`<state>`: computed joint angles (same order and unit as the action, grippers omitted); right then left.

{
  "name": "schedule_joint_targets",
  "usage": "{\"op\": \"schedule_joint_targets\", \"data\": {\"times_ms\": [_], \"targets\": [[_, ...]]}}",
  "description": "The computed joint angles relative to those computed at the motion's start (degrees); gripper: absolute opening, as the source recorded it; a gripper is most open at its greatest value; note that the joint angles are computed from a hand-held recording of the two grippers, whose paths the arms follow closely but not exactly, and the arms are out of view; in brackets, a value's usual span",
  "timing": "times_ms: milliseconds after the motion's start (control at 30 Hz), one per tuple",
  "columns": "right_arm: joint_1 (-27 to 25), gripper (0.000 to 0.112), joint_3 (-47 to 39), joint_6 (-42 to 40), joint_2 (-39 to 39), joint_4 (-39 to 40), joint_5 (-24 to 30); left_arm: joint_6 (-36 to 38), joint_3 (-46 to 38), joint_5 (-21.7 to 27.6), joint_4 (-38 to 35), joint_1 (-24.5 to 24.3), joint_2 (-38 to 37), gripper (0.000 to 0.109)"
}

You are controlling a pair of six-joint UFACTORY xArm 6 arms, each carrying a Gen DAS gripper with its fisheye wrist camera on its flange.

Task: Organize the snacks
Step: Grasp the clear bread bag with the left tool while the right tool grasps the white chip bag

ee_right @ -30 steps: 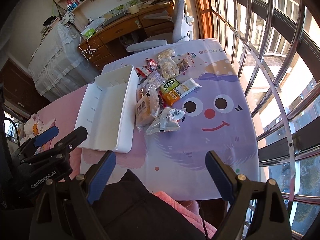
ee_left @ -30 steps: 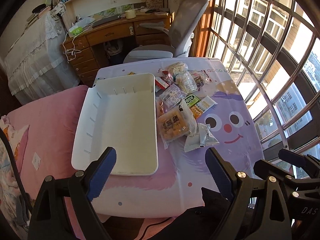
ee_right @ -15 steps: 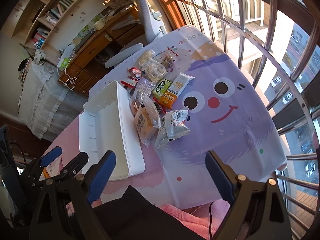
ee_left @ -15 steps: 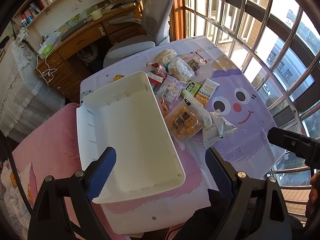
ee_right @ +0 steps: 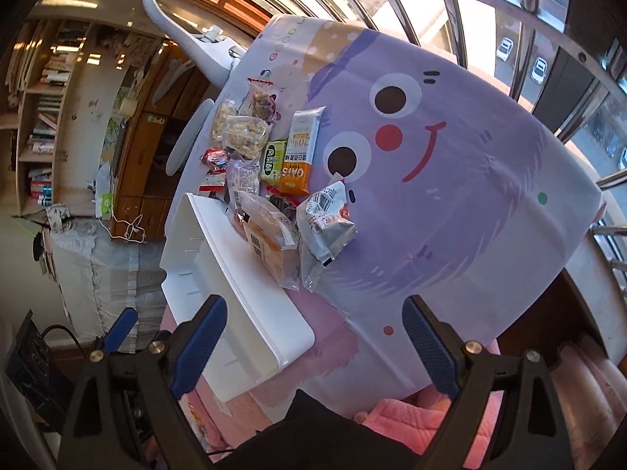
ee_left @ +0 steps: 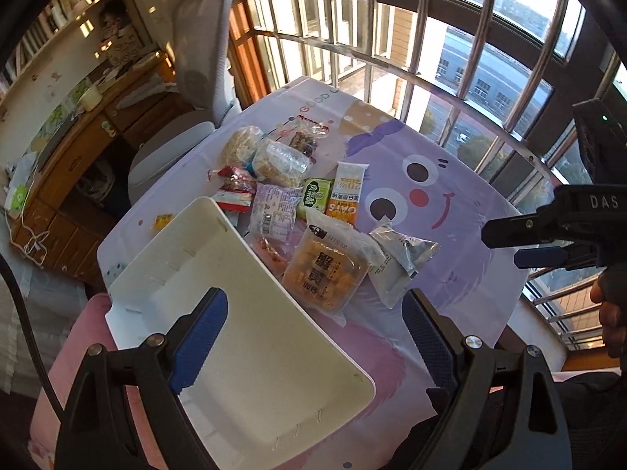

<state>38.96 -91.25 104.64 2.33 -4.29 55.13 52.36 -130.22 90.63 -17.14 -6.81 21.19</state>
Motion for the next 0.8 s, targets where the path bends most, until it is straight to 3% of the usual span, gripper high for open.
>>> {"op": "schedule_joint_targets", "data": {"times_ms": [167, 333, 633, 800], "targets": [[-1.5, 0.092, 5.5, 3.0, -1.3, 3.1, -5.9, 9.5, 6.4, -2.9, -1.8, -1.0, -2.3, 0.090], [-3.3, 0.091, 12.2, 5.4, -2.4, 8.4, -14.4, 13.7, 8.3, -3.4, 0.3, -3.0, -1.4, 0.090], [-5.7, 0.091, 17.2, 3.7, 0.8, 21.0, -25.2, 13.5, -0.4, 1.5, 4.8, -6.7, 7.6, 0.091], [-6.6, 0.091, 14.6, -3.7, 4.9, 30.2, -25.0, 12.3, -4.0, 2.7, 8.5, -8.4, 12.0, 0.091]]}}
